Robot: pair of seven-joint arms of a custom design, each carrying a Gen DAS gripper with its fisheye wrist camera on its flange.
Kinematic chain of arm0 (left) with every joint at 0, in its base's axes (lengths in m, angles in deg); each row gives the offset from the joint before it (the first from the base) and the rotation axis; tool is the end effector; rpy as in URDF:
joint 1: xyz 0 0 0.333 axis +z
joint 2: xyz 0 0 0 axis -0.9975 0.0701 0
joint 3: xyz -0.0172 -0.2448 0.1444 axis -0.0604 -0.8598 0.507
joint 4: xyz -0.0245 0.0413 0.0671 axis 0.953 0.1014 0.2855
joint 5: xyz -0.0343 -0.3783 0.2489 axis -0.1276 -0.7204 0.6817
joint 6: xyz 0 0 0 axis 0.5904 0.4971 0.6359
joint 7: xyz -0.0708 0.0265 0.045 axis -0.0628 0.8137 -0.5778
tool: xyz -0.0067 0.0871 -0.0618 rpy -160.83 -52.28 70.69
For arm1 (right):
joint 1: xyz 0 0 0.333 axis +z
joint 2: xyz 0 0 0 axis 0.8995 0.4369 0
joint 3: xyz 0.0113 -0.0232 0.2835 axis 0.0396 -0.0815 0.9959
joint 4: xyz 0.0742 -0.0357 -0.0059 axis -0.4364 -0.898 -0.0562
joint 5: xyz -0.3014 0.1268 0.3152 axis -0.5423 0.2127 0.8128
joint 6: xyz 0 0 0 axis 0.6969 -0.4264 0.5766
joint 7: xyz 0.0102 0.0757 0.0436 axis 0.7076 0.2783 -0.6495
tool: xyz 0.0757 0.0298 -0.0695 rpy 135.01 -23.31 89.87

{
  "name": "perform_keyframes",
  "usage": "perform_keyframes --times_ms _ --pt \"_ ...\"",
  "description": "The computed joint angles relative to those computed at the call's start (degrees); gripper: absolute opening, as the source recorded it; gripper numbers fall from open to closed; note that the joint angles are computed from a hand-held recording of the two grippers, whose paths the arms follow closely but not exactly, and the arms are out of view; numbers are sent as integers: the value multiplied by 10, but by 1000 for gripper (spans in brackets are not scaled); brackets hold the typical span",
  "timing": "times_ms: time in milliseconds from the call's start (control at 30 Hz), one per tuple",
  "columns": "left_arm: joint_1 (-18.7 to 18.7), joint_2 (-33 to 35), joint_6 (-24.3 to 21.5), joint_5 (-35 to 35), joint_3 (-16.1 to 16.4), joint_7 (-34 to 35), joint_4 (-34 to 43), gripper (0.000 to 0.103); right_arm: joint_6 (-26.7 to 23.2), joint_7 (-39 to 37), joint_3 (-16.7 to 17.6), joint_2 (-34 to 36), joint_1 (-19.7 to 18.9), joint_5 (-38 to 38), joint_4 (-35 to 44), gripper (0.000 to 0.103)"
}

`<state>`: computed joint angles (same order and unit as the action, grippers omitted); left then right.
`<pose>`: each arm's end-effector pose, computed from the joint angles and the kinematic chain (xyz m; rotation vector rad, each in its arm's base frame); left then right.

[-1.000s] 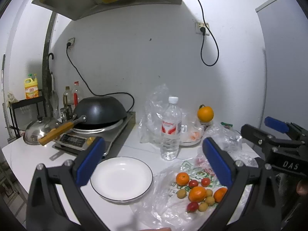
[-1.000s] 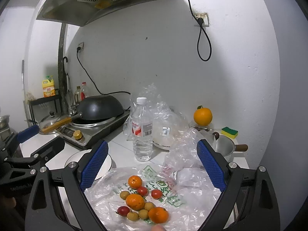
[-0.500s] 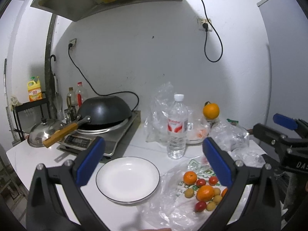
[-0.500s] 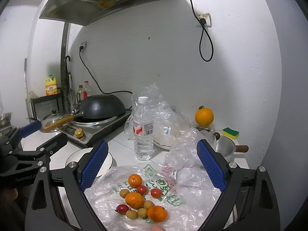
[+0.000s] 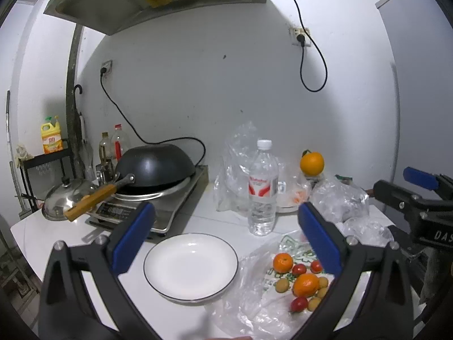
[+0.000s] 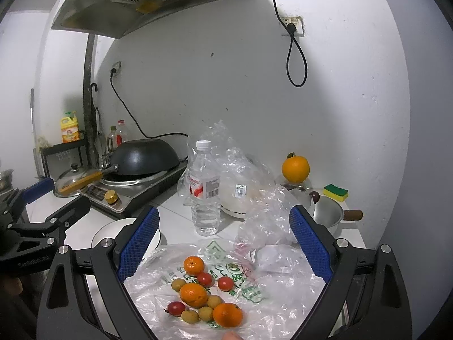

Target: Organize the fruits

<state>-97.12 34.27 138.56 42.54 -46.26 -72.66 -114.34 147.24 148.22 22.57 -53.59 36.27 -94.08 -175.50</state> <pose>0.4052 -0.3798 0.5523 -1.3083 1.4342 -1.1383 0.4045 0.3742 0.5424 -1.4747 1.2391 -0.9751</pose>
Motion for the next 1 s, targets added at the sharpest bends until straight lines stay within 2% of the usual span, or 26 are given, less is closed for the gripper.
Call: perform_keyframes --times_ms 133,1000 --pt "1 1 13 5 3 -7 -1 101 -1 -2 0 4 -1 -3 3 95" --pt "-3 -5 10 22 3 -12 -3 101 3 -4 6 11 -9 -4 6 95"
